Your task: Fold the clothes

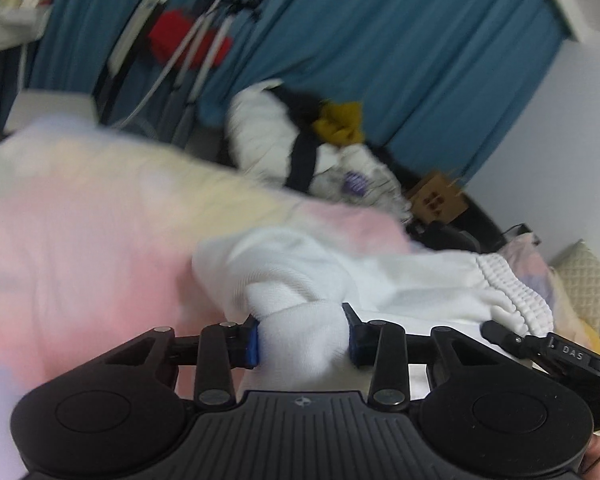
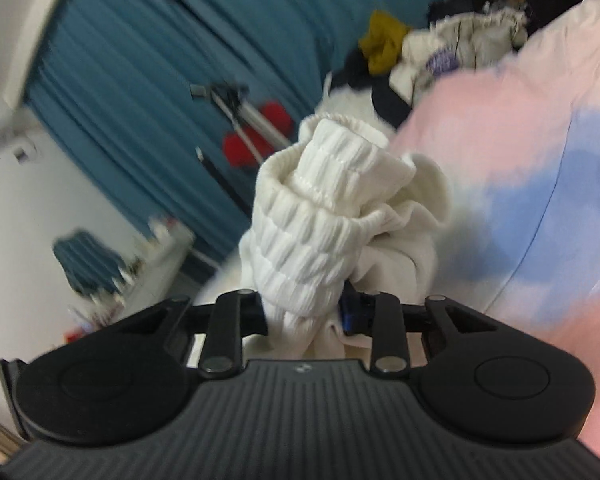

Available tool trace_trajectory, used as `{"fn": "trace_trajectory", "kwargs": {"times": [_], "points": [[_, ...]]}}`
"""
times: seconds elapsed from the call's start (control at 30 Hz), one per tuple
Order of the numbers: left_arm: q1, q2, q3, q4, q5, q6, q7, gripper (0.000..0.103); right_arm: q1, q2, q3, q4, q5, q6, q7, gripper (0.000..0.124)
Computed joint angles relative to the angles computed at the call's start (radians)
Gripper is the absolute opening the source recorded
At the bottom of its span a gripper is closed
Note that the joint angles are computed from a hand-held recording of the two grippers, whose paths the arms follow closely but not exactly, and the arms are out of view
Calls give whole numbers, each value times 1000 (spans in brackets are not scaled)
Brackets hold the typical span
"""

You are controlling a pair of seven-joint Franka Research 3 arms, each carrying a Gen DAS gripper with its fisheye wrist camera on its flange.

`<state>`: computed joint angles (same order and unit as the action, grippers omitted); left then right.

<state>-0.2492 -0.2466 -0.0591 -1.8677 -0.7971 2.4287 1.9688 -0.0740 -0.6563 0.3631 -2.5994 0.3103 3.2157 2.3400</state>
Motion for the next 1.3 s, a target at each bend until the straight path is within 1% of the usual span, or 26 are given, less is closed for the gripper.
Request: {"fn": "trace_trajectory", "kwargs": {"times": [0.07, 0.1, 0.2, 0.3, 0.4, 0.47, 0.53, 0.57, 0.6, 0.63, 0.7, 0.73, 0.83, 0.9, 0.97, 1.0, 1.07, 1.13, 1.17, 1.23, 1.3], "points": [[-23, 27, -28, 46, -7, 17, -7, 39, -31, -65, -7, -22, 6, 0, 8, 32], [-35, 47, -43, 74, -8, 26, -11, 39, -62, -97, -2, -33, 6, -6, 12, 32], [-69, 159, -114, 194, 32, 80, -55, 39, -147, -180, 1, -65, -1, -17, 20, 32], [-102, 308, -192, 332, 111, 148, -110, 39, -217, -217, -14, -97, -11, 6, 7, 32], [-125, 452, -261, 464, 175, 192, -141, 39, -276, -229, -24, -153, -3, 69, -13, 32], [-148, 550, -289, 553, 246, 203, -158, 39, -325, -221, 0, -197, 10, 133, -35, 32], [-180, 654, -303, 657, 326, 195, -191, 39, -381, -197, 36, -223, 26, 188, -67, 32], [-199, 707, -301, 715, 372, 179, -220, 39, -399, -175, 50, -235, 38, 220, -78, 32], [-216, 760, -300, 774, 412, 165, -241, 39, -402, -142, 53, -242, 52, 250, -83, 32], [-220, 794, -306, 801, 436, 164, -247, 39, -406, -111, 58, -246, 66, 272, -89, 32], [-213, 843, -325, 829, 469, 163, -244, 40, -433, -75, 94, -244, 97, 255, -109, 32], [-203, 863, -339, 838, 481, 154, -237, 40, -436, -61, 105, -242, 112, 237, -118, 32], [-155, 862, -377, 785, 497, 133, -174, 42, -405, -63, 95, -245, 173, 107, -110, 33], [-141, 832, -372, 717, 521, 129, -157, 44, -399, -86, 93, -243, 172, -14, -75, 35], [-140, 809, -353, 673, 550, 96, -185, 47, -405, -110, 99, -237, 150, -130, -37, 40], [-129, 798, -357, 651, 548, 94, -183, 48, -403, -118, 99, -237, 140, -166, -18, 42], [-107, 775, -369, 609, 535, 95, -167, 51, -395, -130, 101, -240, 118, -208, 14, 47], [-95, 739, -371, 565, 533, 103, -160, 54, -396, -167, 116, -245, 94, -246, 59, 50], [-93, 714, -367, 540, 535, 106, -165, 55, -397, -194, 119, -239, 84, -284, 86, 55], [-87, 652, -358, 486, 544, 113, -170, 55, -415, -267, 133, -222, 50, -385, 148, 59], [-62, 574, -366, 415, 520, 124, -128, 56, -435, -342, 148, -202, 6, -486, 207, 59]]}}
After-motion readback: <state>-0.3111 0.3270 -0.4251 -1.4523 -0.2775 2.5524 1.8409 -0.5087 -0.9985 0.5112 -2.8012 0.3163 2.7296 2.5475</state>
